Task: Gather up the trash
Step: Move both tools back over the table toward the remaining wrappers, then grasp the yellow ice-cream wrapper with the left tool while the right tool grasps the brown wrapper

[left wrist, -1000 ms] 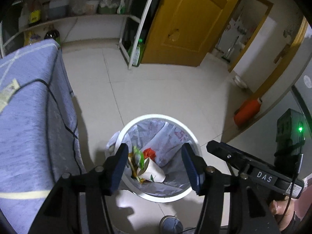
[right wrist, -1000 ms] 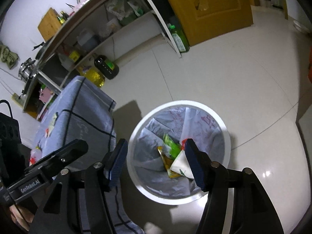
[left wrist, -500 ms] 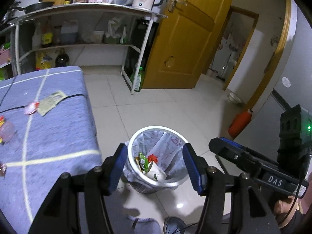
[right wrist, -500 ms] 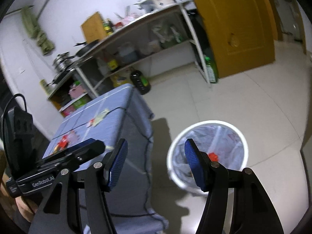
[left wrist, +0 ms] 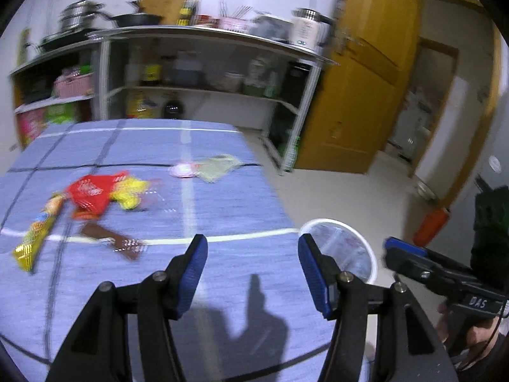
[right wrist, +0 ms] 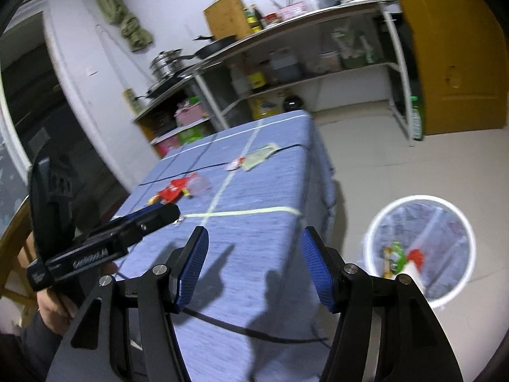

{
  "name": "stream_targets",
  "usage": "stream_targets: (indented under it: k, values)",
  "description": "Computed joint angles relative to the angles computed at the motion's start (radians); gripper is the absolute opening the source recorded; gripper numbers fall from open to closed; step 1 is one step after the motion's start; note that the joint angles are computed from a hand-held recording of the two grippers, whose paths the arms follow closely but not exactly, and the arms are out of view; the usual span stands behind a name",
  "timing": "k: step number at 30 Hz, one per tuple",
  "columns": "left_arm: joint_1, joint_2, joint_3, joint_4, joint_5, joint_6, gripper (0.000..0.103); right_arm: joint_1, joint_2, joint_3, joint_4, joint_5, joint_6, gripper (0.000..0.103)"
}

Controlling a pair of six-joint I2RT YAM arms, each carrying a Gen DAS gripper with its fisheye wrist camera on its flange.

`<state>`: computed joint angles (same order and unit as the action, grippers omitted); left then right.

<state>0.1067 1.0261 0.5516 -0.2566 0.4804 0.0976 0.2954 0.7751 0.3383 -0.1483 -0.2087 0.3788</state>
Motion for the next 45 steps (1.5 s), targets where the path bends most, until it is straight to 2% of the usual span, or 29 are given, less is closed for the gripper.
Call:
stream_targets:
  k: [4, 10, 12, 14, 20, 26, 30, 37, 39, 41, 43, 45]
  values:
    - [0.204, 0.073, 0.025, 0.003, 0.082, 0.105, 0.061, 0.084, 0.15, 0.032, 0.13, 0.031, 0.024, 0.061]
    - [0.41, 0.222, 0.089, 0.037, 0.135, 0.216, 0.061, 0.197, 0.368, 0.152, 0.185, 0.07, -0.004, 0.061]
    - [0.449, 0.295, 0.128, 0.042, 0.125, 0.244, 0.061, 0.228, 0.43, 0.189, 0.199, 0.076, -0.017, 0.061]
    - [0.479, 0.362, 0.156, 0.083, 0.094, 0.251, 0.061, 0.267, 0.507, 0.241, 0.203, 0.09, -0.028, 0.061]
    - [0.524, 0.522, 0.263, 0.106, 0.061, 0.3, 0.061, 0.351, 0.714, 0.393, 0.216, 0.094, -0.062, 0.061]
    - [0.508, 0.677, 0.374, 0.069, 0.013, 0.339, 0.061, 0.4, 0.934, 0.585, 0.188, 0.114, -0.113, 0.061]
    - [0.503, 0.713, 0.422, 0.01, 0.026, 0.353, 0.054, 0.417, 1.057, 0.707, 0.157, 0.125, -0.151, 0.061]
    - [0.502, 0.728, 0.44, -0.01, 0.004, 0.37, 0.035, 0.438, 1.245, 0.932, 0.043, 0.128, -0.213, 0.052]
    - [0.503, 0.718, 0.429, -0.012, 0.003, 0.381, 0.026, 0.443, 1.283, 0.984, 0.009, 0.137, -0.226, 0.05]
    - [0.502, 0.708, 0.419, -0.01, -0.001, 0.386, 0.02, 0.45, 1.31, 1.021, -0.015, 0.162, -0.234, 0.043]
    - [0.504, 0.704, 0.414, -0.013, 0.002, 0.395, 0.019, 0.456, 1.322, 1.045, -0.037, 0.176, -0.243, 0.023]
    - [0.506, 0.697, 0.406, -0.016, 0.005, 0.4, 0.017, 0.462, 1.318, 1.04, -0.041, 0.19, -0.251, 0.022]
